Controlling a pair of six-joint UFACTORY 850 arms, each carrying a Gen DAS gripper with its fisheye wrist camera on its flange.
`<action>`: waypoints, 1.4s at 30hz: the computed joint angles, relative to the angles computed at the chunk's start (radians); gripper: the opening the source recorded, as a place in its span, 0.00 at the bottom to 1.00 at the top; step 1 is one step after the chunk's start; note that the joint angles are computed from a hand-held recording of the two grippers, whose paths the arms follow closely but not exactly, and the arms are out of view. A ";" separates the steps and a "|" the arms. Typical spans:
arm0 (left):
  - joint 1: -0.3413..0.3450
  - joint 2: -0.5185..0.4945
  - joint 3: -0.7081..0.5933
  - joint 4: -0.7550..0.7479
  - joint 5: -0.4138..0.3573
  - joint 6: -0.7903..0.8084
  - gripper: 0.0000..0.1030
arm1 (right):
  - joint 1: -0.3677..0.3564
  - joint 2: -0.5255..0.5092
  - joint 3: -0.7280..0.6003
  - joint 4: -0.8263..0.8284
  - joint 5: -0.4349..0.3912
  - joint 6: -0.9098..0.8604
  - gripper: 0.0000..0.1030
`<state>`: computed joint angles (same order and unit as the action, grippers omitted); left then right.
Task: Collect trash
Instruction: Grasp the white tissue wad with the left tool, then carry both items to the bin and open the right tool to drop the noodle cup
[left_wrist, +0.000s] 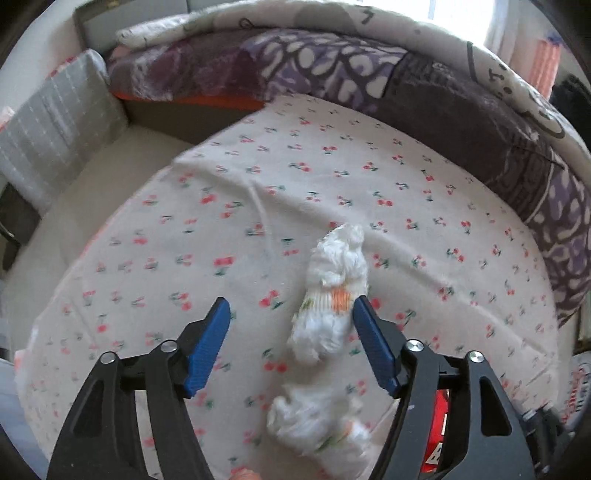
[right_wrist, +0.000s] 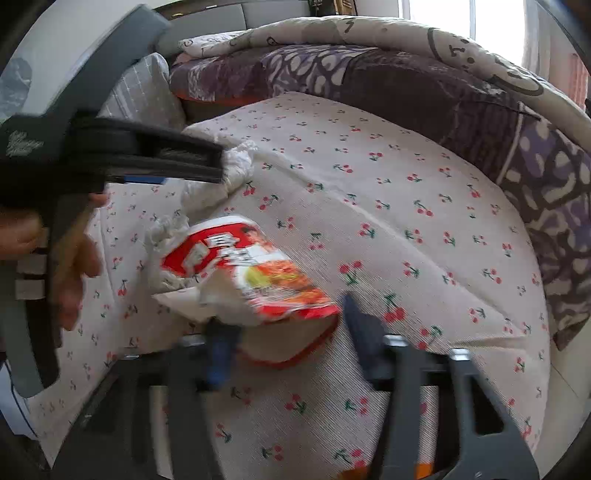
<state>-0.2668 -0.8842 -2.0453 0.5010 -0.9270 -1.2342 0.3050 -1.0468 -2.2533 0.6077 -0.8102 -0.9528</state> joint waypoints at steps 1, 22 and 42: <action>0.007 -0.017 -0.026 -0.035 0.003 0.041 0.67 | 0.001 -0.001 -0.002 0.000 0.006 0.002 0.22; -0.067 0.247 0.270 0.123 0.086 -0.178 0.31 | -0.017 0.220 0.244 0.076 0.135 -0.060 0.04; -0.372 0.485 0.465 0.411 -0.121 -0.621 0.31 | -0.130 0.696 0.758 0.390 0.344 -0.335 0.04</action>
<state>-0.6388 -0.3994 -1.5801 0.9121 -1.0482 -1.8555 0.1755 -0.3504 -1.4951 0.9978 -0.4665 -1.2880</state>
